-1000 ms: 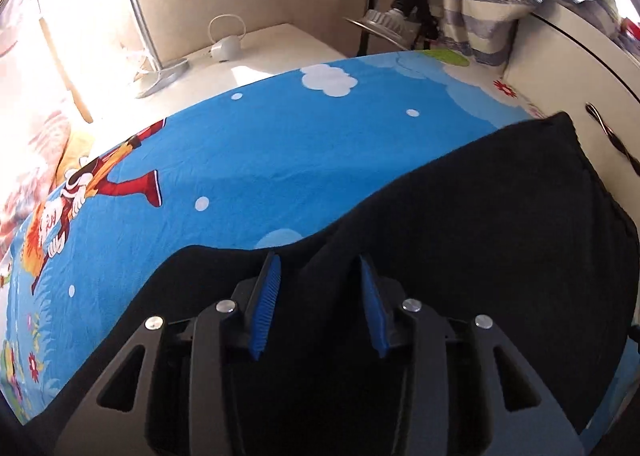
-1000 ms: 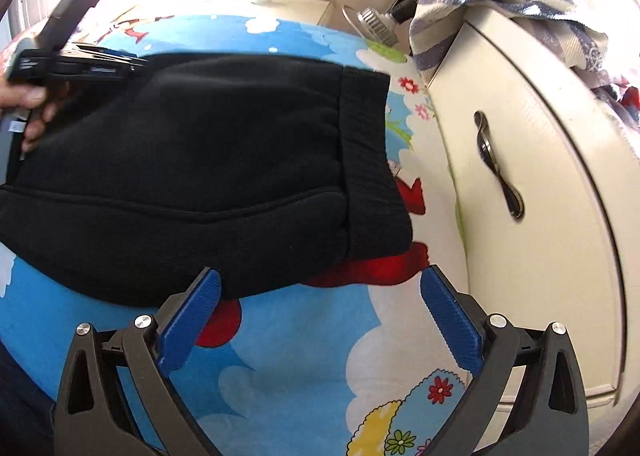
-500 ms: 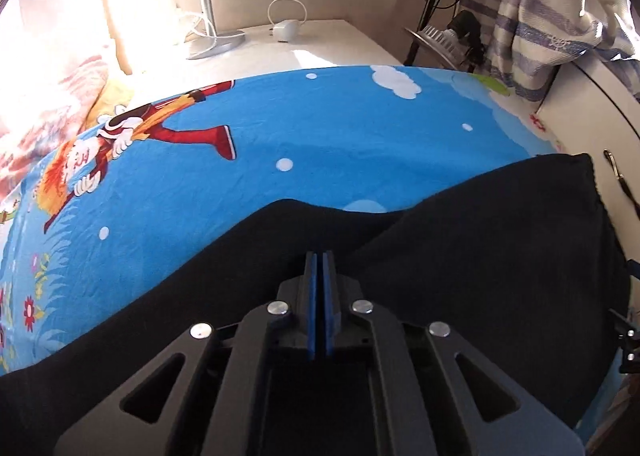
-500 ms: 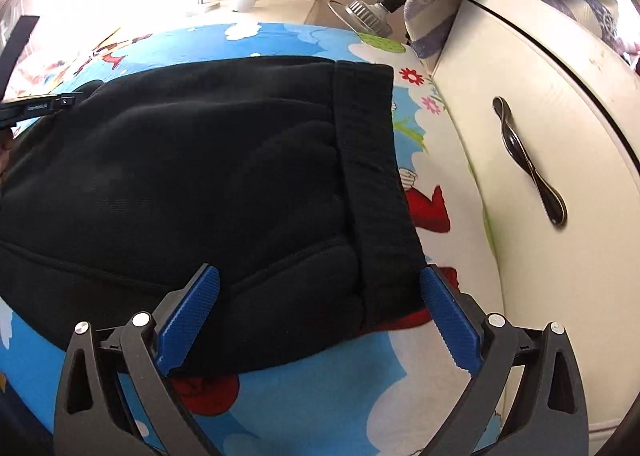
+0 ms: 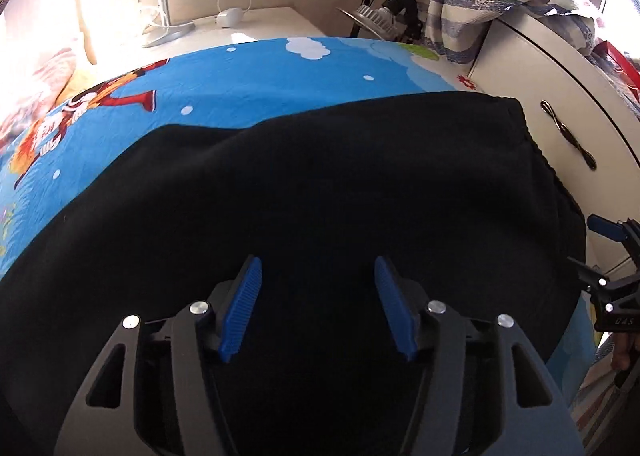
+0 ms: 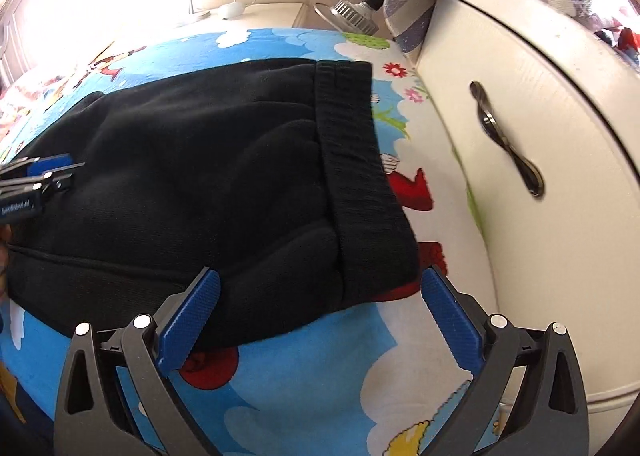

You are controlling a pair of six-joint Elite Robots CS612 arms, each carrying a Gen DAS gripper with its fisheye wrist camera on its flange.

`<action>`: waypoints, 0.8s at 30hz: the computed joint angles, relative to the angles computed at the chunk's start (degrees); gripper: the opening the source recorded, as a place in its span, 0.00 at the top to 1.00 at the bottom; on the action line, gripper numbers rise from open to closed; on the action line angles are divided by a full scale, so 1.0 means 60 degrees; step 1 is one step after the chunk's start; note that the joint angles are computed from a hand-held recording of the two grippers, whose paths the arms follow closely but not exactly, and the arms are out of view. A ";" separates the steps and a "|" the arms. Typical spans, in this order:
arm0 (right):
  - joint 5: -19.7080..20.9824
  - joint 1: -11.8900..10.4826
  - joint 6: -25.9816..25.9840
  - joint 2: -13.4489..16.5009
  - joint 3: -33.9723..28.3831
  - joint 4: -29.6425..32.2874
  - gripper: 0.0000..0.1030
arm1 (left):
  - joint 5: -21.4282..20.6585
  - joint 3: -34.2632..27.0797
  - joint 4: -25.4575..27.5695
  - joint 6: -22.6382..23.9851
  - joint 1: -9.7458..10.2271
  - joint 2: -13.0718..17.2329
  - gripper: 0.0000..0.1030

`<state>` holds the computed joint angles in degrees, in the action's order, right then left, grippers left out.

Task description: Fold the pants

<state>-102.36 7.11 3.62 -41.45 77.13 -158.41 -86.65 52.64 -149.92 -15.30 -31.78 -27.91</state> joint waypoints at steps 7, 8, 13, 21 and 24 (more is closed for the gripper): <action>-0.0092 -0.0068 0.0758 -0.0310 0.0361 -0.0801 0.06 | 0.0466 0.2935 -0.2444 -0.1294 -0.0232 -0.1300 0.50; 0.0016 -0.0035 0.0741 -0.0317 0.0340 -0.0914 0.06 | 0.0361 0.3122 -0.2406 -0.1421 -0.0239 -0.1401 0.50; 0.0712 0.0358 -0.0078 -0.0093 -0.0081 -0.1032 0.06 | 0.0513 0.4153 -0.3103 -0.1676 -0.0347 -0.1891 0.54; 0.0450 0.0706 -0.1148 0.0309 -0.0570 0.0839 0.09 | 0.1528 0.5491 -0.4587 0.0906 -0.0712 -0.2446 0.61; 0.0727 0.0621 -0.1084 0.0147 -0.0397 0.1068 0.21 | 0.2102 0.5266 -0.5144 0.2603 -0.1010 -0.2175 0.64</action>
<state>-98.00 10.83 -2.88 -40.57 74.74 -152.00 -74.04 84.24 -180.78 0.31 -37.84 -40.96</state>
